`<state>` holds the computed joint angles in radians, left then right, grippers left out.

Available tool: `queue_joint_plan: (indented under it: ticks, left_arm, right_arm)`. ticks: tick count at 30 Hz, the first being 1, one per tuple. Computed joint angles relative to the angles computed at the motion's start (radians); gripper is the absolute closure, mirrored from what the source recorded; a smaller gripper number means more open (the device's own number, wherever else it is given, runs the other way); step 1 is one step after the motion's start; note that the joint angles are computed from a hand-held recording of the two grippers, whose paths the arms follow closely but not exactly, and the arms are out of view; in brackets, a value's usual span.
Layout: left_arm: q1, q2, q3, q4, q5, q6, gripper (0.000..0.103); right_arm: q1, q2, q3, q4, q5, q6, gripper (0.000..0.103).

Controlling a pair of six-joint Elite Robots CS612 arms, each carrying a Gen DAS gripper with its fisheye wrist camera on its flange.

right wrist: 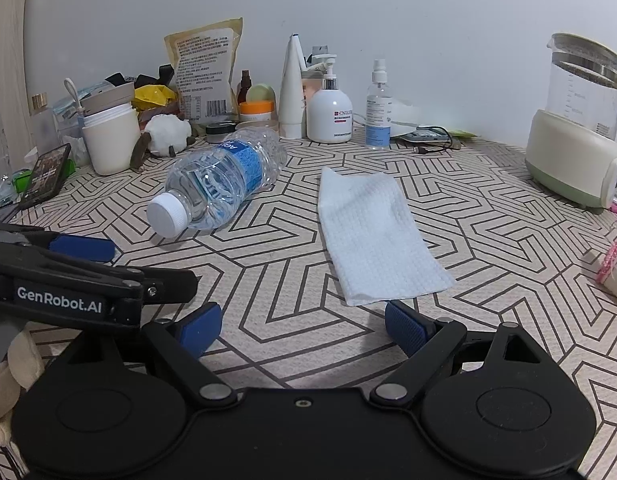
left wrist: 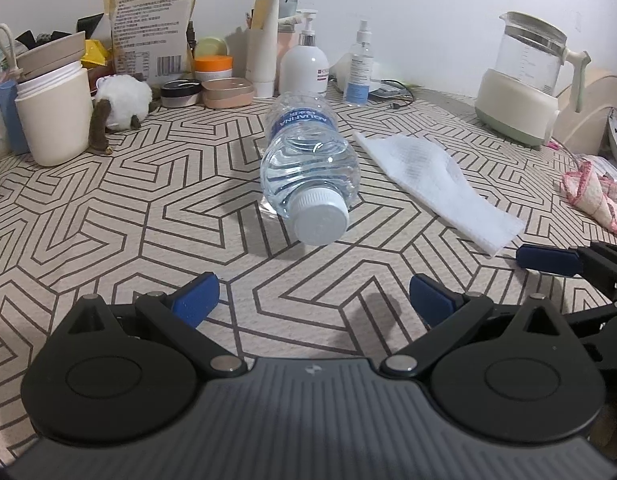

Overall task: Clean container
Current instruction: 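Move the left tool toward the lying water bottle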

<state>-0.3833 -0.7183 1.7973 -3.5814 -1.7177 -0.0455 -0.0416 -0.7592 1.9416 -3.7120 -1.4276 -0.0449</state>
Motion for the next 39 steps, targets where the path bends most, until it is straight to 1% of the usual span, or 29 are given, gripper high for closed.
queue_joint_plan:
  ticks: [11,25,29,37,39]
  left_arm:
    - [-0.006,0.0,-0.004,0.01,0.031,0.013,0.0]
    - [-0.006,0.001,-0.005,0.011,0.04,0.014,0.0]
    - [-0.008,0.0,-0.004,0.013,0.047,0.011,0.0]
    - [-0.007,-0.001,0.003,0.006,0.044,0.011,0.0]
    - [-0.008,0.0,-0.008,0.018,0.047,0.008,0.0]
  right_arm:
    - [0.007,0.003,-0.002,-0.004,-0.018,0.001,0.011]
    - [0.005,0.001,-0.006,0.01,-0.02,-0.003,0.011]
    - [0.01,0.002,-0.011,0.017,-0.043,0.009,0.011]
    - [0.009,0.0,-0.011,0.021,-0.041,0.007,0.01]
    - [0.008,0.0,-0.011,0.022,-0.039,0.006,0.01]
